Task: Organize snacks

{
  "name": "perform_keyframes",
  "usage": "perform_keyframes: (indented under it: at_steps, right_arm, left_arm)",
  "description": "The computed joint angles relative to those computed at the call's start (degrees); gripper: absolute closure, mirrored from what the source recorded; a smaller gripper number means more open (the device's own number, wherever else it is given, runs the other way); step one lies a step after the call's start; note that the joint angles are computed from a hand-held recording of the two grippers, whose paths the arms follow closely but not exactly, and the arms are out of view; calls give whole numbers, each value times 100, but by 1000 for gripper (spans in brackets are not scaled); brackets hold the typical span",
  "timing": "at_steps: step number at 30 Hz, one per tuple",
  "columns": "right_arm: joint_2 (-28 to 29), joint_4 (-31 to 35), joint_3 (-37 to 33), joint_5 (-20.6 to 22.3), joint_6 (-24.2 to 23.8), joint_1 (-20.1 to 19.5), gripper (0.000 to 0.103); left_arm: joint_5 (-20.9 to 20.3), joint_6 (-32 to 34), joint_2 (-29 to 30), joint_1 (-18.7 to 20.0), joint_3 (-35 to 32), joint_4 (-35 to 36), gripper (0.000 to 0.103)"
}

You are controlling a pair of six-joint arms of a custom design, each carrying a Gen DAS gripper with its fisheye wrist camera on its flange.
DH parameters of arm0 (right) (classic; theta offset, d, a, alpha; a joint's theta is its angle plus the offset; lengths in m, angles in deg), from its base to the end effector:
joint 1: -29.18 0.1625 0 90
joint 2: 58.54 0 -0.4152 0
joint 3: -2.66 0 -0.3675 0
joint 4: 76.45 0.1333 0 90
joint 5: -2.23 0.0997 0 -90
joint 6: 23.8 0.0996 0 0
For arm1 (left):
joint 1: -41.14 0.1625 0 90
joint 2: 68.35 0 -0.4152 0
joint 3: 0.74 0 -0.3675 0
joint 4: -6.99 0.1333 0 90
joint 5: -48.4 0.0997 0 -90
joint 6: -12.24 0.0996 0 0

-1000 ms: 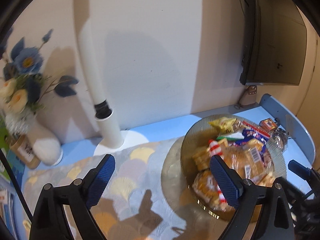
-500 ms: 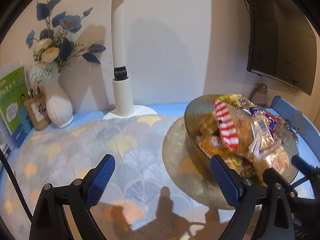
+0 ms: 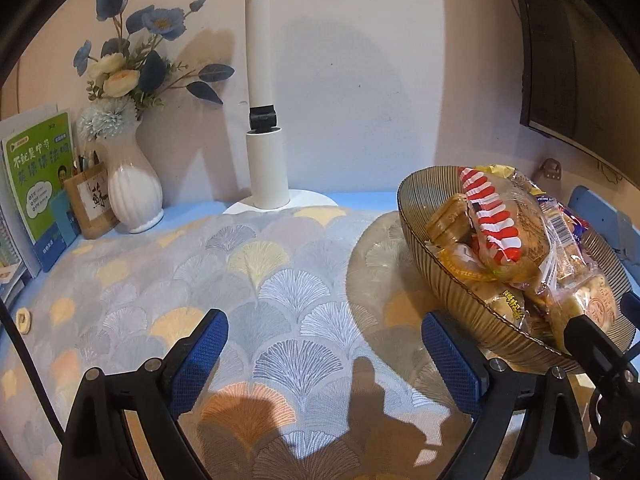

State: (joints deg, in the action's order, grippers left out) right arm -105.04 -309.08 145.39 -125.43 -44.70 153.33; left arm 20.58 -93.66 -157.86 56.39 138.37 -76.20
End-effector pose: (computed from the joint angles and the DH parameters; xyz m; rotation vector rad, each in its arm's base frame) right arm 0.2687 -0.2670 0.1162 0.7869 -2.2585 1.1006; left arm -0.1908 -0.2815 0.1891 0.0820 2.0028 -1.1558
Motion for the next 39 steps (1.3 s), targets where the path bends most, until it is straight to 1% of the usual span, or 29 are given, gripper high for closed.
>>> perform_keyframes:
  at_steps: [12, 18, 23, 39]
  right_arm:
    - [-3, 6, -1, 2, 1, -1, 0]
    - [1, 3, -3, 5, 0, -2, 0]
    - [-1, 8, -5, 4, 2, 1, 0]
    - [-13, 22, -5, 7, 0, -1, 0]
  left_arm:
    - [42, -113, 106, -66, -60, 198, 6]
    - [29, -194, 130, -83, -85, 280, 4]
    - [19, -179, 156, -66, -106, 315, 2]
    - [5, -168, 168, -36, -131, 375, 1]
